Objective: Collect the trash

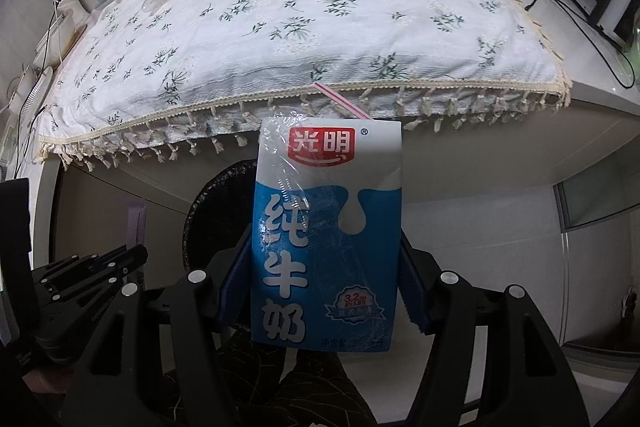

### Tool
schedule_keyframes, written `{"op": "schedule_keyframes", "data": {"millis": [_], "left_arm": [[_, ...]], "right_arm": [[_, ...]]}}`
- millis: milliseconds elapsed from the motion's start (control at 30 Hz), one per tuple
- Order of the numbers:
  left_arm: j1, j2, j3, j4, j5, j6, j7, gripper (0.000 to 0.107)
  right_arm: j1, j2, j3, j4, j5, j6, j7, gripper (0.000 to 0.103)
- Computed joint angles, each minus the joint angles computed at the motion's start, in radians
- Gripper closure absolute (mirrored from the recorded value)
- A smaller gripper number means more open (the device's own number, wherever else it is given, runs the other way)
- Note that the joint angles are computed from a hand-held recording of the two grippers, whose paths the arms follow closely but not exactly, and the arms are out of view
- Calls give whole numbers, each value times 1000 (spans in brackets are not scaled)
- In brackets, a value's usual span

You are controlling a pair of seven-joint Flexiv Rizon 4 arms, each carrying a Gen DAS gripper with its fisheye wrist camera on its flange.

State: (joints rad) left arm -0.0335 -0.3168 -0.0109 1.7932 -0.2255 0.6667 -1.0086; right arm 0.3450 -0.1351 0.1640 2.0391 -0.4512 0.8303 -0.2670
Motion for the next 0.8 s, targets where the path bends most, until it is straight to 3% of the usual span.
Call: {"op": "schedule_keyframes", "data": {"millis": [400, 533, 600, 667, 800], "left_arm": [[-37, -35, -33, 40, -9, 70, 47, 96], [-46, -38, -37, 52, -12, 104, 70, 88], [-48, -37, -37, 55, -15, 114, 73, 78], [-43, -35, -35, 55, -26, 122, 71, 62], [-35, -35, -31, 50, -35, 139, 67, 45]], "right_arm": [[-17, 49, 13, 66, 26, -24, 30, 42], [-18, 49, 15, 68, 32, -27, 27, 42], [-18, 46, 15, 65, 35, -28, 22, 42], [-17, 39, 15, 60, 38, -26, 18, 42], [-12, 17, 13, 43, 45, -16, -2, 42]]}}
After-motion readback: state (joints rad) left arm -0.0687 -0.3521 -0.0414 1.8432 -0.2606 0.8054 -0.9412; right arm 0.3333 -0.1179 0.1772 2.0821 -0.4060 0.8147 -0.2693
